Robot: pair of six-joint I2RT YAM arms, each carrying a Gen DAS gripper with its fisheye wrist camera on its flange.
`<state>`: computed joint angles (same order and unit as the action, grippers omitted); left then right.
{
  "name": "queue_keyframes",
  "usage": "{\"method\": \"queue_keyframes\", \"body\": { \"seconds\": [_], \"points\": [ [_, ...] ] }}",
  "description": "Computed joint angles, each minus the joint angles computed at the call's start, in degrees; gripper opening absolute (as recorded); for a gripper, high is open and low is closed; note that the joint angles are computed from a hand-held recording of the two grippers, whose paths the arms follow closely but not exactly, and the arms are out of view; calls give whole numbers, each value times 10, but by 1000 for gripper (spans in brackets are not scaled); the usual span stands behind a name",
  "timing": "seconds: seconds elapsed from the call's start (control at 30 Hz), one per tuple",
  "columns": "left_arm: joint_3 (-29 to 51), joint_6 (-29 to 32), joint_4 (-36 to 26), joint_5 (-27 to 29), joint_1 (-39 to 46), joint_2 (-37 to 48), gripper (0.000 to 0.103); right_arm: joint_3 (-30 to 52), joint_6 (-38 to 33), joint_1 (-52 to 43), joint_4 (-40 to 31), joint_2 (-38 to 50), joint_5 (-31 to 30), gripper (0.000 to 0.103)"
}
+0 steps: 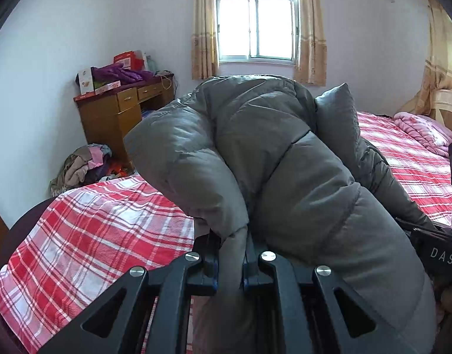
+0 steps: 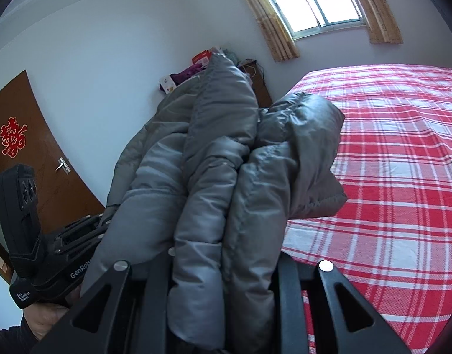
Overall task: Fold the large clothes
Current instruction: 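Hold the lifted jacket bundle with both grippers and carry it across the bed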
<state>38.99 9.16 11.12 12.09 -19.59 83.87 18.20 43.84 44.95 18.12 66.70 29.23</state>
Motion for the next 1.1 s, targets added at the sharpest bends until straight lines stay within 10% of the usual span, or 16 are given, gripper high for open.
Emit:
{"method": "queue_keyframes", "body": {
  "seconds": [1.1],
  "points": [
    [40, 54, -8, 61, 129, 90, 10, 102, -103, -149, 25, 140, -194, 24]
  ]
}}
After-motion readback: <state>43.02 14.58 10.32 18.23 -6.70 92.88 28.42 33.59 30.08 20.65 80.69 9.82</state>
